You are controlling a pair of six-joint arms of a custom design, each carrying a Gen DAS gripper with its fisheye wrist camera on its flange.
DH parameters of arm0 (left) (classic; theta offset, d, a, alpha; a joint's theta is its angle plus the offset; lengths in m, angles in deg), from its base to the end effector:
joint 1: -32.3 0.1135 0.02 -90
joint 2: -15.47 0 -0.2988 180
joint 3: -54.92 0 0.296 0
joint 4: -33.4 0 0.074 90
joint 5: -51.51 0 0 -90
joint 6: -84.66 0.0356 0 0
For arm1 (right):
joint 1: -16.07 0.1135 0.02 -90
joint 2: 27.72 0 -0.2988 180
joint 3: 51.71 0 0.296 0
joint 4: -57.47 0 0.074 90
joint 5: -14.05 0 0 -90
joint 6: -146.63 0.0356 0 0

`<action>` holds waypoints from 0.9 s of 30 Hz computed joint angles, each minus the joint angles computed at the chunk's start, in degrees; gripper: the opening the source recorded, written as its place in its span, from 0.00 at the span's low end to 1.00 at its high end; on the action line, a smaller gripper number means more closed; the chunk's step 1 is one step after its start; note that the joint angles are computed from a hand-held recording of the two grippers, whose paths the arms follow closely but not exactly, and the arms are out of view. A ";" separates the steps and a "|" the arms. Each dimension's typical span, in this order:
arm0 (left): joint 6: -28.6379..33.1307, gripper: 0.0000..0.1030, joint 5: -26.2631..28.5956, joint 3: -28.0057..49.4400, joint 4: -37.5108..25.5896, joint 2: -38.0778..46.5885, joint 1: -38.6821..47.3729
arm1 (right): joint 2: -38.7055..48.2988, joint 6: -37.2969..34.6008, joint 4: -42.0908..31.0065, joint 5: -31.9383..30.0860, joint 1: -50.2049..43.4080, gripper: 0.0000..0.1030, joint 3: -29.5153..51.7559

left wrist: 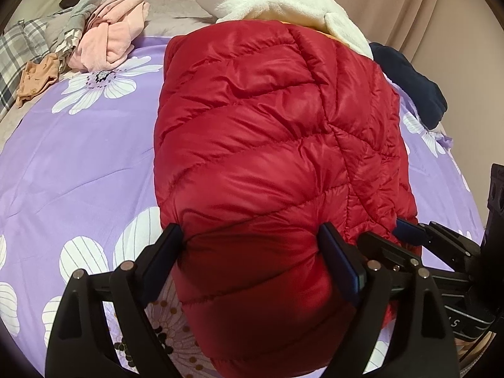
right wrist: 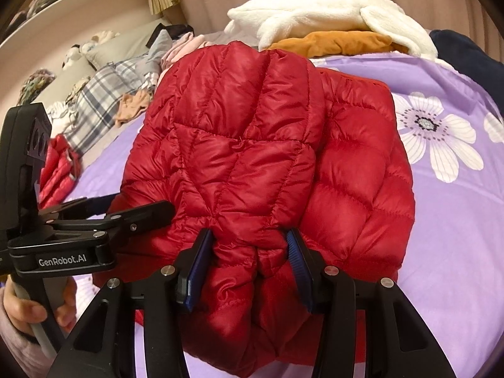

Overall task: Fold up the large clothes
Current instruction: 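Press the folded red jacket flat with both tools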

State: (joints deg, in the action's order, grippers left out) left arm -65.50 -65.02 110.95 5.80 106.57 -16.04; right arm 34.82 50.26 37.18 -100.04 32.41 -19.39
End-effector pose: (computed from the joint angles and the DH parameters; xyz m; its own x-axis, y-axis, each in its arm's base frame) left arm 0.2223 -0.2260 0.1481 -0.7554 -0.3185 -0.5726 -0.2474 0.9479 -0.2008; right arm 0.1933 0.0718 0.1475 -0.6799 -0.3049 -0.6670 -0.5850 0.7740 0.2425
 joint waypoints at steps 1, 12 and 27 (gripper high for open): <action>-0.19 0.85 -0.07 0.04 -0.17 0.03 -0.20 | -0.12 0.05 -0.10 0.10 0.05 0.47 -0.03; -1.00 0.85 0.02 -0.25 -1.05 -0.25 -1.06 | -0.20 0.18 -0.45 0.54 0.29 0.47 0.14; -1.92 0.86 0.29 -1.49 -0.33 -1.22 -1.68 | -1.71 -1.55 -2.93 0.07 -1.03 0.48 0.47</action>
